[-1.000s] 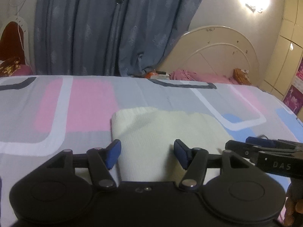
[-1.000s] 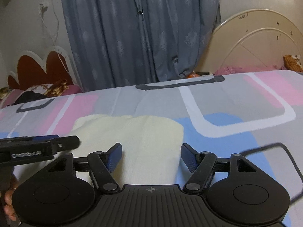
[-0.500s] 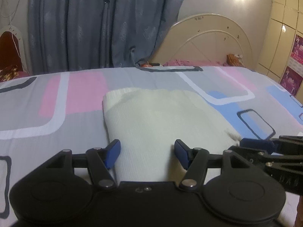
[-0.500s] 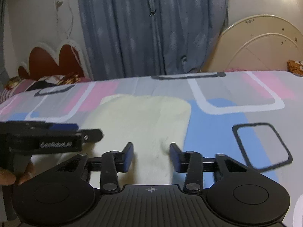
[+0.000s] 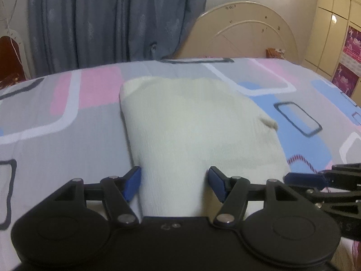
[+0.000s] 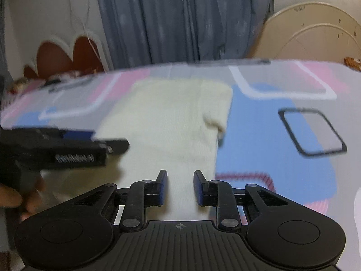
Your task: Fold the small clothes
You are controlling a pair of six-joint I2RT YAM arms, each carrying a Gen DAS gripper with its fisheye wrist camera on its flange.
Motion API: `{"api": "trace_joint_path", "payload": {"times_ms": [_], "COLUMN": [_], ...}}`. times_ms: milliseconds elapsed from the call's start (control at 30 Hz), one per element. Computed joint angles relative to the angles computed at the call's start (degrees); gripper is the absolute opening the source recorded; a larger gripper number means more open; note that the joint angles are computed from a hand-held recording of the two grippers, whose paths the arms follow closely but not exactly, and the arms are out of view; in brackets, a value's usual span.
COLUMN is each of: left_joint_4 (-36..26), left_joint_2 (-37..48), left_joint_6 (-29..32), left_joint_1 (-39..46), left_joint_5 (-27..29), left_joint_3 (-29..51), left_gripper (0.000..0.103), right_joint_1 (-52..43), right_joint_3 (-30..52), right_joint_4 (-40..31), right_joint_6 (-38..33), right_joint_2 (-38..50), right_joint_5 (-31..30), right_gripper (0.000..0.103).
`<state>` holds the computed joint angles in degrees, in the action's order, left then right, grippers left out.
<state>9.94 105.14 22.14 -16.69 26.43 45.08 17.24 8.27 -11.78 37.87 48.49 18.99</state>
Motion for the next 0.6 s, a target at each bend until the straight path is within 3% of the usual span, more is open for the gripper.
{"api": "trace_joint_path", "payload": {"times_ms": [367,467,600], "left_joint_4": [-4.1,-5.8,-8.2], "left_joint_2": [-1.8,-2.0,-2.1], "left_joint_6": [2.8,3.6,3.6], "left_joint_1": [2.8,3.6,4.5], "left_joint_5": [2.7,3.5,5.0], "left_joint_3": [-1.8,-1.4,-0.9], "left_gripper": [0.064,0.064,0.060], "right_joint_1": [4.6,9.1,8.7], "right_joint_3": [0.7,1.7,0.7], "right_joint_4": [-11.9,-17.3,-18.6], "right_joint_6": [5.1,9.6,11.9], "right_joint_2": [-8.8,-12.8,-13.5], "right_joint_5": [1.0,6.0,5.0], "right_gripper": [0.026,0.026,0.026]}}
